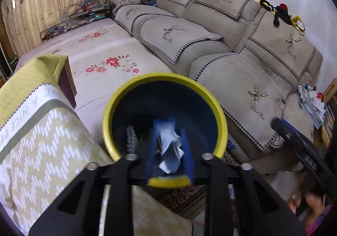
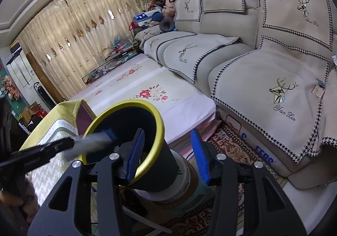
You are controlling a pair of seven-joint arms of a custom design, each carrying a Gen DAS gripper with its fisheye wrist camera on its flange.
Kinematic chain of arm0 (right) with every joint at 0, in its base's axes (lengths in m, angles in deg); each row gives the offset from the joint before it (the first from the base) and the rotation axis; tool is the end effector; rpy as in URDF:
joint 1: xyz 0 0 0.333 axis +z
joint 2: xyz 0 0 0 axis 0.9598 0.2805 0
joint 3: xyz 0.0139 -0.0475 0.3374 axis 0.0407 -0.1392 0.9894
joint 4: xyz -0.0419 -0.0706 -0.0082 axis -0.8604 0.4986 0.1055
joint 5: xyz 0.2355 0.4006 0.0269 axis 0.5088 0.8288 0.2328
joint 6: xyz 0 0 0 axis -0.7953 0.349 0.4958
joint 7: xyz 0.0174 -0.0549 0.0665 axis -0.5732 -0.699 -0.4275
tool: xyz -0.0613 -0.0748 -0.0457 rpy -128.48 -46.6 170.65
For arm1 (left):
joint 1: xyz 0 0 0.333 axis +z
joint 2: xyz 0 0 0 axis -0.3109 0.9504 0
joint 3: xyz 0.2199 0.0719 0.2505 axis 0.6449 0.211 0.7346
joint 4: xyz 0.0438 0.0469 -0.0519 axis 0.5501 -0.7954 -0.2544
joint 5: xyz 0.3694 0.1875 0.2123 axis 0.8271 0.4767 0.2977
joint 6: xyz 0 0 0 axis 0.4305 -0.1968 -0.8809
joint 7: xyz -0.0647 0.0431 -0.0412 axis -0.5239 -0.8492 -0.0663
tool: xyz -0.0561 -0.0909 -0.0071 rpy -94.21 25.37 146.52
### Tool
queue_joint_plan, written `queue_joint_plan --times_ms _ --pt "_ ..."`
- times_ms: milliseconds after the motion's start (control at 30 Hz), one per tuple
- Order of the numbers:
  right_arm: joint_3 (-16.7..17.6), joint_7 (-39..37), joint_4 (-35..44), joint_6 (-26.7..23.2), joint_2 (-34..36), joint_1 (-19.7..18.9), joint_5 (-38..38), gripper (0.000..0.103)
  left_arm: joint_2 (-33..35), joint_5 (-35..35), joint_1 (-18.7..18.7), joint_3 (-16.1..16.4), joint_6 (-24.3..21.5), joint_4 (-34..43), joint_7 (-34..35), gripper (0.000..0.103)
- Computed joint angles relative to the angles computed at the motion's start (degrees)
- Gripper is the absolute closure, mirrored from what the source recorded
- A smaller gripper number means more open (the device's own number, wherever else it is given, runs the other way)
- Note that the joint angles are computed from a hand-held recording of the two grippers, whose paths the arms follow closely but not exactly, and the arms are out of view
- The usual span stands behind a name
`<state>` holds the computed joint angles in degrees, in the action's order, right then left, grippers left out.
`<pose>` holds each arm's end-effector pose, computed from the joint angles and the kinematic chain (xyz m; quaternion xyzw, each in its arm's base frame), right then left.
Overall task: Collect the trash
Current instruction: 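Grasp the white tube with the left tool and drop it into the bin, then grasp the red snack wrapper with the right tool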
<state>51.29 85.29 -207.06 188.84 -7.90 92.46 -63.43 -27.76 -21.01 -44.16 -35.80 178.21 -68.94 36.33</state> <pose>0.5636 0.2969 0.4595 -0.6141 0.6625 -0.1716 0.3931 0.5773 -0.4730 0.4782 -0.6491 0.6888 -0.2815 0.1581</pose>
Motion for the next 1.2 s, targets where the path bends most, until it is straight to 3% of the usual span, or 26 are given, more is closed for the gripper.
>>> queue_joint_plan --times_ms 133,200,300,567,667,867,1033,1200 --pt "0.09 -1.33 0.07 -0.04 0.28 0.34 1.26 0.058 -0.28 2.35 -0.54 0.81 0.10 0.08 -2.58 0.057" --pt "0.13 -3.10 0.26 0.16 0.58 0.55 2.98 0.058 -2.37 5.35 -1.15 1.30 -0.07 -1.72 -5.39 0.045" --pt "0.17 -5.31 0.28 0.73 0.85 1.30 4.96 0.058 -7.42 10.27 -1.44 0.96 -0.08 -6.37 -11.11 0.035" --pt "0.67 -11.63 0.94 0.67 1.43 3.83 9.84 0.057 -25.29 17.05 2.43 -4.89 -0.33 -22.54 -26.42 0.014" --pt "1.02 -13.34 1.63 0.54 1.64 5.14 10.69 0.056 -33.85 16.66 4.04 -7.44 -1.99 -29.40 -30.62 0.011" --pt "2.36 -18.74 4.32 0.28 3.26 8.58 13.79 0.053 -52.21 9.95 4.30 -11.24 -10.97 -41.34 -33.10 0.011" --pt "4.69 -29.57 8.18 -0.52 6.16 11.83 22.01 0.053 -66.06 4.02 1.21 -13.89 -23.39 -48.31 -33.18 0.011" --pt "7.92 -41.04 13.59 -2.13 9.75 14.67 29.75 0.053 -76.97 0.02 -3.30 -14.90 -32.68 -54.02 -33.45 0.010"
